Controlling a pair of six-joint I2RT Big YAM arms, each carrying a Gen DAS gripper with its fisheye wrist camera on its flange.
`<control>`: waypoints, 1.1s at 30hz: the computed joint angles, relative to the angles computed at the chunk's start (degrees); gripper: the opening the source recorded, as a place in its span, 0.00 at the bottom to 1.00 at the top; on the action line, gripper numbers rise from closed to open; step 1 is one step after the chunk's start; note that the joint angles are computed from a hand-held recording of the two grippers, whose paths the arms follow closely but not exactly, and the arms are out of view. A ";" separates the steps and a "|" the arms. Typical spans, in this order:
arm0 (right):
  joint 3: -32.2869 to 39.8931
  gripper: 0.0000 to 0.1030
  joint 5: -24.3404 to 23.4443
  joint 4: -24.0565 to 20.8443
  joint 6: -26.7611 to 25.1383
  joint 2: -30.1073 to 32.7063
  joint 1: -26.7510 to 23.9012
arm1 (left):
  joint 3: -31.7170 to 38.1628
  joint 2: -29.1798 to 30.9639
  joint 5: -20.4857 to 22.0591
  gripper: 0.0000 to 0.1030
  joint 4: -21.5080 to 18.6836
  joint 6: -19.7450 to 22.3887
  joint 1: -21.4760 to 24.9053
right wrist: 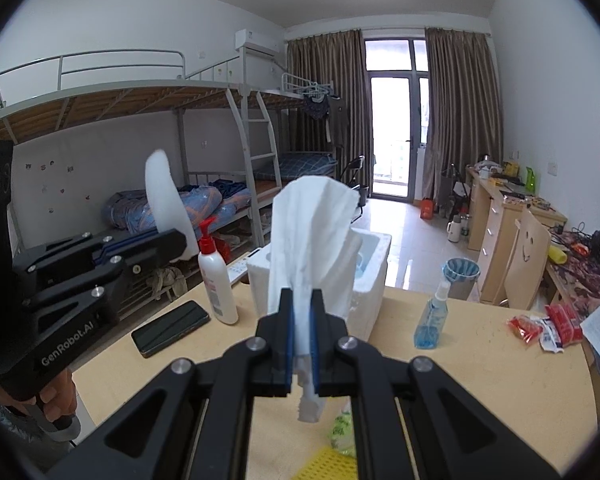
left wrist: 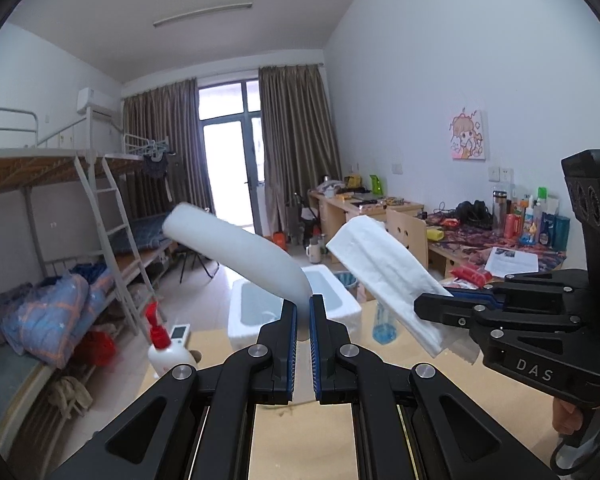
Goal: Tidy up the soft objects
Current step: 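Carry the tissues and foam bar with both tools over the white foam box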
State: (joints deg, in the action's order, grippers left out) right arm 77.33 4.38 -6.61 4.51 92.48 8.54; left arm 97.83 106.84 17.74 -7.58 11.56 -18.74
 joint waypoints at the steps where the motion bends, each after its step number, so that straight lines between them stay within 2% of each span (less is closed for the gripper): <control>1: 0.62 0.09 0.02 -0.23 -0.15 0.32 -0.17 | 0.82 0.39 0.28 0.06 -0.36 0.04 0.03; 4: 2.05 0.09 -0.60 -0.70 -0.19 1.18 -0.62 | 2.67 1.52 -0.07 0.06 -0.40 0.01 0.08; 14: 9.23 0.09 -0.80 -4.09 -1.77 6.82 -1.65 | 13.88 8.57 1.48 0.06 -5.96 0.22 0.21; 22: 17.85 0.09 -2.12 -8.32 -1.91 12.54 -2.63 | 24.81 15.60 0.56 0.06 -11.32 0.37 0.29; 33: 28.43 0.09 -5.14 -13.75 -2.32 19.78 -3.57 | 35.56 21.91 -1.92 0.06 -16.71 0.49 0.65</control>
